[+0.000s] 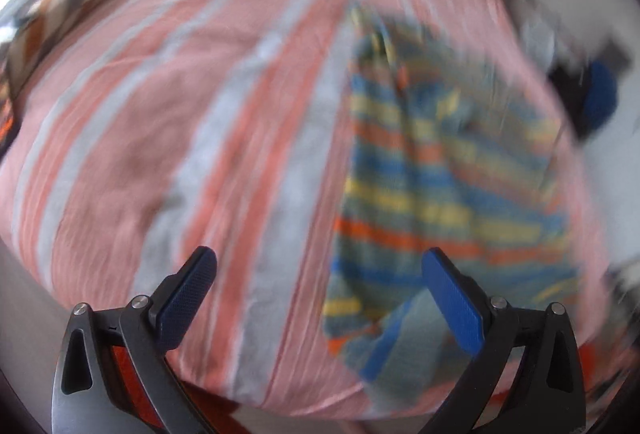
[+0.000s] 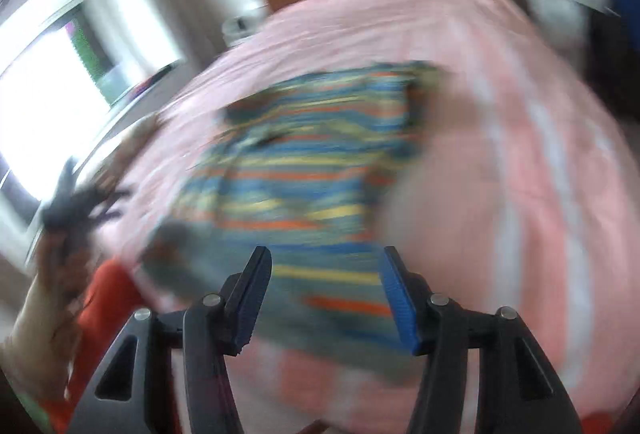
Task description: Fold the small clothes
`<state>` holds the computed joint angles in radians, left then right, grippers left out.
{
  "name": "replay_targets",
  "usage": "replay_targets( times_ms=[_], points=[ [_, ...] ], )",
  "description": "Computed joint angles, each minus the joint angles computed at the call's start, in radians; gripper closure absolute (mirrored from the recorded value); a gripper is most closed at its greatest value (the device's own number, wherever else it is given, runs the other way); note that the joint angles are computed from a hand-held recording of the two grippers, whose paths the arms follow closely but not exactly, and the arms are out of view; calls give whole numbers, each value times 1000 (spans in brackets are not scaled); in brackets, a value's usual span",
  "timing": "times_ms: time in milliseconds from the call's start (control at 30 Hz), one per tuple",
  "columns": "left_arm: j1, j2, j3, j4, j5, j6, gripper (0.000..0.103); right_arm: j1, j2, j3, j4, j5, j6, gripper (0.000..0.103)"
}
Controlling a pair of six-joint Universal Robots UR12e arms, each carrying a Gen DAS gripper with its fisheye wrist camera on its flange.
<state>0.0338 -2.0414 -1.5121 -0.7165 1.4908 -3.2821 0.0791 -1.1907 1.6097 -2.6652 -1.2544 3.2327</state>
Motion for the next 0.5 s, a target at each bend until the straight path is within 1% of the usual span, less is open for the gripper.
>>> replay_targets(
  times_ms=[33, 67, 100, 133, 167, 200, 233, 267, 300, 333, 367, 400, 433, 467, 500],
  points=[
    [-16, -5, 4, -47, 34, 58, 2, 2, 11, -9, 4, -19, 20, 47],
    [-25, -4, 3, -75, 51, 104, 2, -1, 21, -11, 19, -27, 30, 47],
    [-38, 4, -11, -100, 85, 167, 3, 3, 31, -17, 43, -30, 38, 47],
    [-50, 20, -36, -108, 134, 231, 3, 9, 41, -24, 88, -24, 42, 47],
    [-57, 44, -70, -100, 172, 292, 3, 9, 40, -27, 154, 8, 17, 47],
    [-57, 61, -91, -93, 188, 323, 3, 14, 32, -24, 245, 53, -49, 47],
    [-52, 93, -126, -82, 197, 354, 3, 17, 22, -18, 295, 62, -103, 47],
    [-44, 109, -139, -81, 189, 353, 3, 26, 5, -9, 358, 63, -180, 47],
    [-25, 134, -154, -84, 146, 325, 3, 32, -12, 2, 401, 64, -234, 47],
    [-5, 149, -159, -79, 91, 286, 3, 33, -27, 17, 411, 64, -257, 48],
    [10, 156, -162, -71, 45, 257, 3, 29, -38, 34, 392, 68, -251, 48],
    [35, 161, -164, -43, -44, 190, 2, 19, -53, 53, 358, 84, -222, 48],
    [46, 156, -162, -23, -91, 151, 2, 4, -63, 69, 311, 105, -168, 48],
    [50, 147, -155, -9, -117, 114, 2, -7, -65, 80, 262, 118, -114, 47],
    [48, 130, -138, -9, -119, 84, 2, -20, -64, 89, 206, 126, -53, 47]
  ],
)
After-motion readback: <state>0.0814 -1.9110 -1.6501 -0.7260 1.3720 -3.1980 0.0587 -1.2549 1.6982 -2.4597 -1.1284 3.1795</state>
